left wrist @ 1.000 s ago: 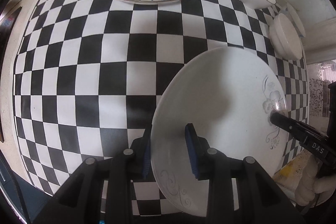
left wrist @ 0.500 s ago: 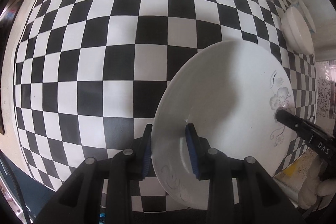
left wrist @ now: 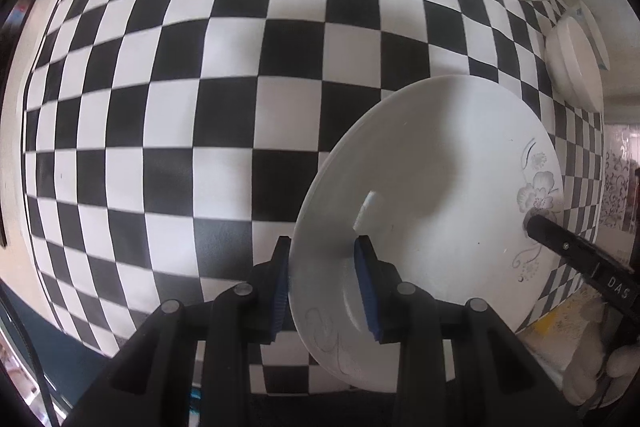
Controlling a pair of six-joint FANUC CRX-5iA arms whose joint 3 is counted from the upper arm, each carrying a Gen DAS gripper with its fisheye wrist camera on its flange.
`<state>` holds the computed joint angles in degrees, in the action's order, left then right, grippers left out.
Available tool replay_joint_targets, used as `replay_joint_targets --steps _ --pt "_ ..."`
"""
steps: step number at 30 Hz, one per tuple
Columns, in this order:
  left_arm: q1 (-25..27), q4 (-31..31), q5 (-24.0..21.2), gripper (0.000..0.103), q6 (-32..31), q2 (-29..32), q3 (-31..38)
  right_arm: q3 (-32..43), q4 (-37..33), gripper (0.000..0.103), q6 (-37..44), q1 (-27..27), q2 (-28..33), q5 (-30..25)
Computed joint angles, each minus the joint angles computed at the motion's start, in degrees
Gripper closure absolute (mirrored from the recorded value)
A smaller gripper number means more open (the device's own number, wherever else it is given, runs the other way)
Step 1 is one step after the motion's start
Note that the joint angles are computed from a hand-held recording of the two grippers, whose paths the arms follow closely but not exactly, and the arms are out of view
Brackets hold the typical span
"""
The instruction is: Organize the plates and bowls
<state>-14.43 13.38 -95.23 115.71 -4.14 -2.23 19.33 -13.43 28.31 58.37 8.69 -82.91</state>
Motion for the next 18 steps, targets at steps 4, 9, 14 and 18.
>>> replay_joint_targets --steps 4,9,14,18 --pt "0.64 -0.16 -1.10 0.074 -0.82 0.28 0.45 0.46 -0.80 0.078 -1.42 -0.31 0.32 0.05" --pt "0.49 -0.74 -1.78 0.074 -0.97 0.46 1.10 3.25 -1.19 0.061 -1.07 0.04 2.19 -2.05" --pt "-0.29 -1.26 -1.78 0.074 -0.46 0.94 1.66 7.37 1.62 0.056 0.03 2.13 5.23 -6.75" --pt "-0.49 -0.88 -1.54 0.074 -0.03 1.08 1.63 9.66 3.05 0.056 0.73 3.26 6.98 -9.54"
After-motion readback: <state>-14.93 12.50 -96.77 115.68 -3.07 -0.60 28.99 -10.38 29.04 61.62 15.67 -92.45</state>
